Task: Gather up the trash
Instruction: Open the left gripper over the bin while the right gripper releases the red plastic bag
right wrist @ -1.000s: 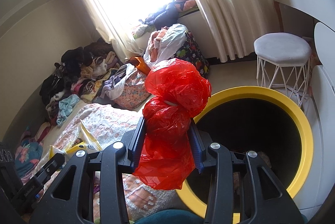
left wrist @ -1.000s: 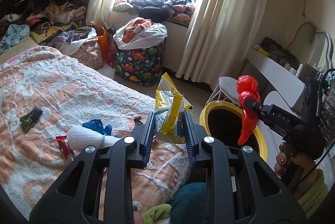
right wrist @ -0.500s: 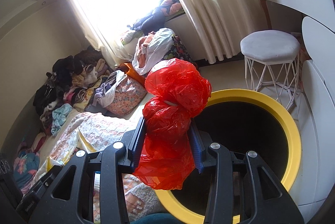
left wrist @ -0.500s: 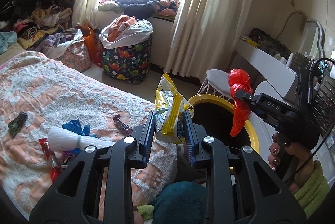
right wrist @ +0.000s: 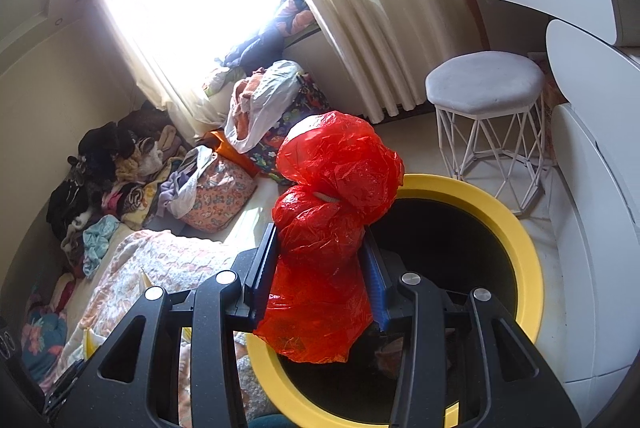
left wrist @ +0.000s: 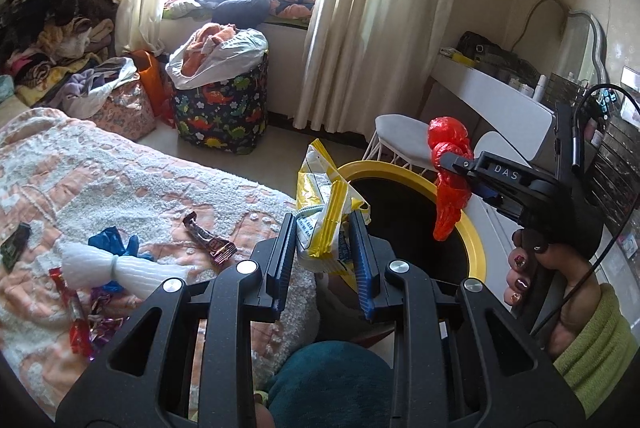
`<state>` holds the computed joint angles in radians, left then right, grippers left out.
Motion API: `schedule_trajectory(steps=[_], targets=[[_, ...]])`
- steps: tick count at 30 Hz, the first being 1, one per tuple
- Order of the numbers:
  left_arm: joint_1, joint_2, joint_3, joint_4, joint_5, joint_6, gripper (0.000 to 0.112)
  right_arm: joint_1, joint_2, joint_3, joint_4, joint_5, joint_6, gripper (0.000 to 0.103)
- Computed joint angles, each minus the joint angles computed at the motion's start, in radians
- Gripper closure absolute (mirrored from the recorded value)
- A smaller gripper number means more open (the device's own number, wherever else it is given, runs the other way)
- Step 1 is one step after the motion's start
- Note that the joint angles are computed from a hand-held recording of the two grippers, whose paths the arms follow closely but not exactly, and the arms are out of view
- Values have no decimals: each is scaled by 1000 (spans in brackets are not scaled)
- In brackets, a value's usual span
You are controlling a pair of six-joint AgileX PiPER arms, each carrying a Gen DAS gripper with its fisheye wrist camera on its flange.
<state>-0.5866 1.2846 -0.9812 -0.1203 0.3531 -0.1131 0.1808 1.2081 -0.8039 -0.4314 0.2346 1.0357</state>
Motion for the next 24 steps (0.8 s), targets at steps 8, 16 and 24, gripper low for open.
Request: schedule_trajectory(steps=[8, 16, 24], targets=[[-36, 61, -34, -36, -1, 45, 92, -52, 3, 15, 45, 2, -36, 65], [-60, 135, -78, -60, 3, 82, 92, -110, 8, 32, 209, -8, -189, 65], [-91, 210, -133, -51, 20, 79, 92, -133, 18, 31, 289, -4, -267, 65]])
